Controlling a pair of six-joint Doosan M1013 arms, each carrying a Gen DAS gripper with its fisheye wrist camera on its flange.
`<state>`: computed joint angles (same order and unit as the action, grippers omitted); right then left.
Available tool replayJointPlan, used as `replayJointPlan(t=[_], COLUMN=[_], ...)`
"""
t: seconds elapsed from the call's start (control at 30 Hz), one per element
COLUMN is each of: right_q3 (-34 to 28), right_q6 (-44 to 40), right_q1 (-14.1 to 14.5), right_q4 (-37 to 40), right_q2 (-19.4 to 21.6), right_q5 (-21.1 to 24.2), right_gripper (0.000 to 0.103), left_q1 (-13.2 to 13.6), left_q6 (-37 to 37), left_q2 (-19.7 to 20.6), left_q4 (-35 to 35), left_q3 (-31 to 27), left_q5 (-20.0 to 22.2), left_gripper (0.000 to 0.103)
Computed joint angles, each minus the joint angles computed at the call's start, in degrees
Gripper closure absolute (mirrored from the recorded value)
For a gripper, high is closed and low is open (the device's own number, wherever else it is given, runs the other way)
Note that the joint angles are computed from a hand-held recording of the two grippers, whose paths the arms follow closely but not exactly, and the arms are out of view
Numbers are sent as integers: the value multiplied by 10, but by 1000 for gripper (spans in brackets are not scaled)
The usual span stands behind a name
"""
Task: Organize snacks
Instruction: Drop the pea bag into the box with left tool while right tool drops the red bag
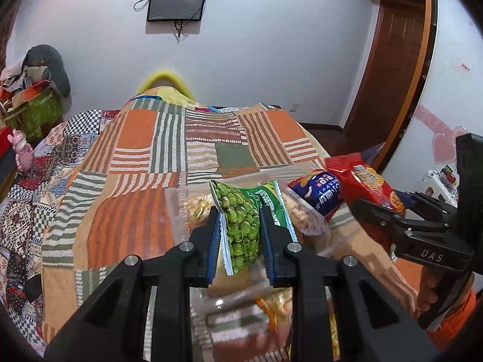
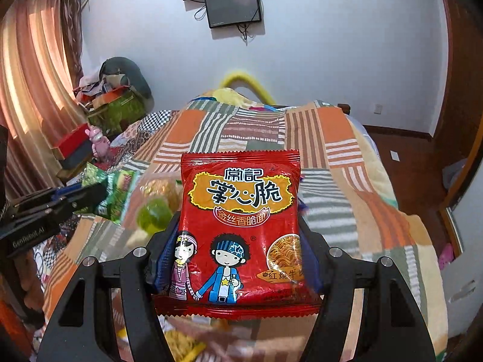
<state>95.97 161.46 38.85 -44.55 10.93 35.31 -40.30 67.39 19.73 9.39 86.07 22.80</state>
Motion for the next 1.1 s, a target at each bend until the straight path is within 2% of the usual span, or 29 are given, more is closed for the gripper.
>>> replayJointPlan(t=[0.17,0.37,0.63,0.73,0.8,1.1], right_q3=[-14,-37,-47,-51,-51,-31], right_q6=[-34,-84,-131,-142,-150,-148], right_q1=[-14,-20,-23,-18,-16,-5], right_q4=[37,70,97,88,86,70], right_q2=[14,36,44,46,43,17], right_q5=[-16,-9,-4,15,17,4], right_gripper=[39,38,37,36,34,27], left_q1=[1,6,2,0,-2,-1], left_q6=[14,22,2,-5,-29,-41], left_q2=[23,49,66,65,61,27], left_q4=[-16,-27,3,6,33,51], left_q3=[-27,-57,-73,-70,-66,-29], left_q5=[13,30,44,47,43,30], left_gripper=[78,78,78,69,58,46])
